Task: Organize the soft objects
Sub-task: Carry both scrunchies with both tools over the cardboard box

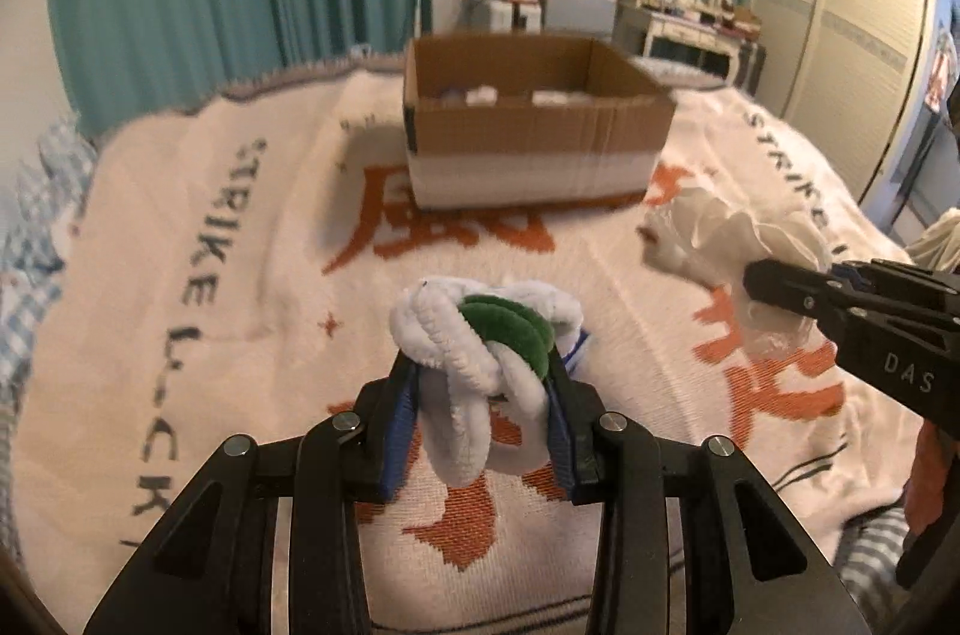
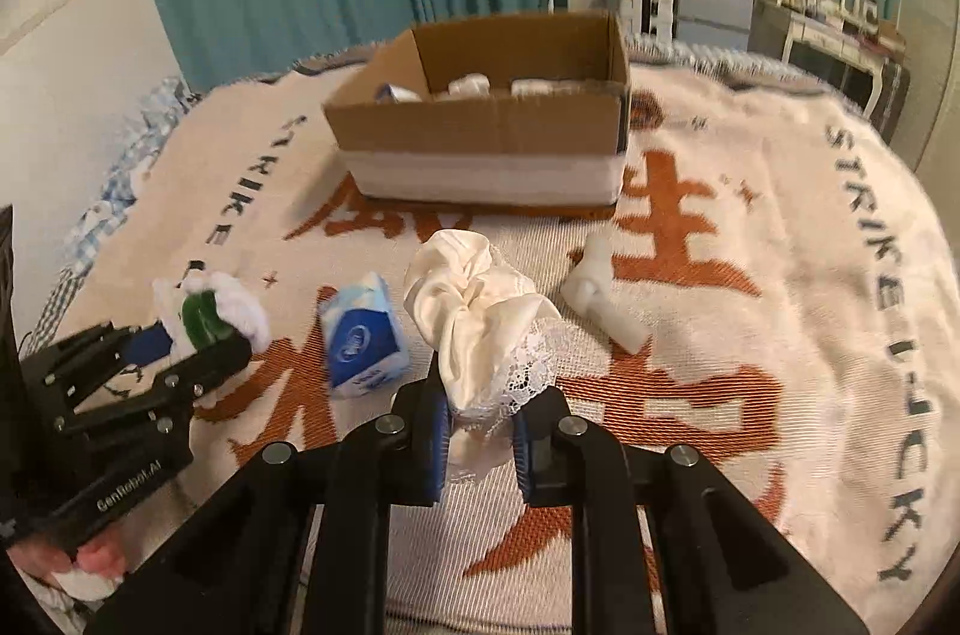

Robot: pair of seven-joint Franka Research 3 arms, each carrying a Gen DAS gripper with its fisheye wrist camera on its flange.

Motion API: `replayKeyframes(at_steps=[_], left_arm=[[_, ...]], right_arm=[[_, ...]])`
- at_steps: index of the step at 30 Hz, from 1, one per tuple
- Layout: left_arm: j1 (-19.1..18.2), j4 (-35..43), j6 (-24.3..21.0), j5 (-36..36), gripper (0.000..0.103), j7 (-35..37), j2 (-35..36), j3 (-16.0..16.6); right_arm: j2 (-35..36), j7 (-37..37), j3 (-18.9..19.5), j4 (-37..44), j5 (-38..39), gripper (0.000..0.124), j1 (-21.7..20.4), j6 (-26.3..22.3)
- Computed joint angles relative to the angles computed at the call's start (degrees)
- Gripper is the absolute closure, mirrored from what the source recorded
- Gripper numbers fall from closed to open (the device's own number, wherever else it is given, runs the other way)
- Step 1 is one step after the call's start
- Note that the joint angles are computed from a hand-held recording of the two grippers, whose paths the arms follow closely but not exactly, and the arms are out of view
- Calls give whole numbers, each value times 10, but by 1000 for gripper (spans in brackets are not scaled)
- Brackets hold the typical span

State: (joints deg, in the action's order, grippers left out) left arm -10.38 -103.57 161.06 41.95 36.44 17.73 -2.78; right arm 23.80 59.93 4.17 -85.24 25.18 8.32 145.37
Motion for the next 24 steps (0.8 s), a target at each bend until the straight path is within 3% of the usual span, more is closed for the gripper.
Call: replayKeyframes(at_steps=[7,12,20,24], left_arm=[[-10,-11,6,66,66,-47,-55,4],[-2,10,7,96,66,-57,-72,-8],[3,99,2,102,66,-26,-36,-11],[3,185,-10,62,66,27,22,-7]], right_arm=[[-94,-50,8,-69,48,107,-7,39],[-122,-77,4,-63,77,107,-5,42],[-89,-84,-2,34,64,107,2,39],[-23,-61,1,147,47,107,0,8]])
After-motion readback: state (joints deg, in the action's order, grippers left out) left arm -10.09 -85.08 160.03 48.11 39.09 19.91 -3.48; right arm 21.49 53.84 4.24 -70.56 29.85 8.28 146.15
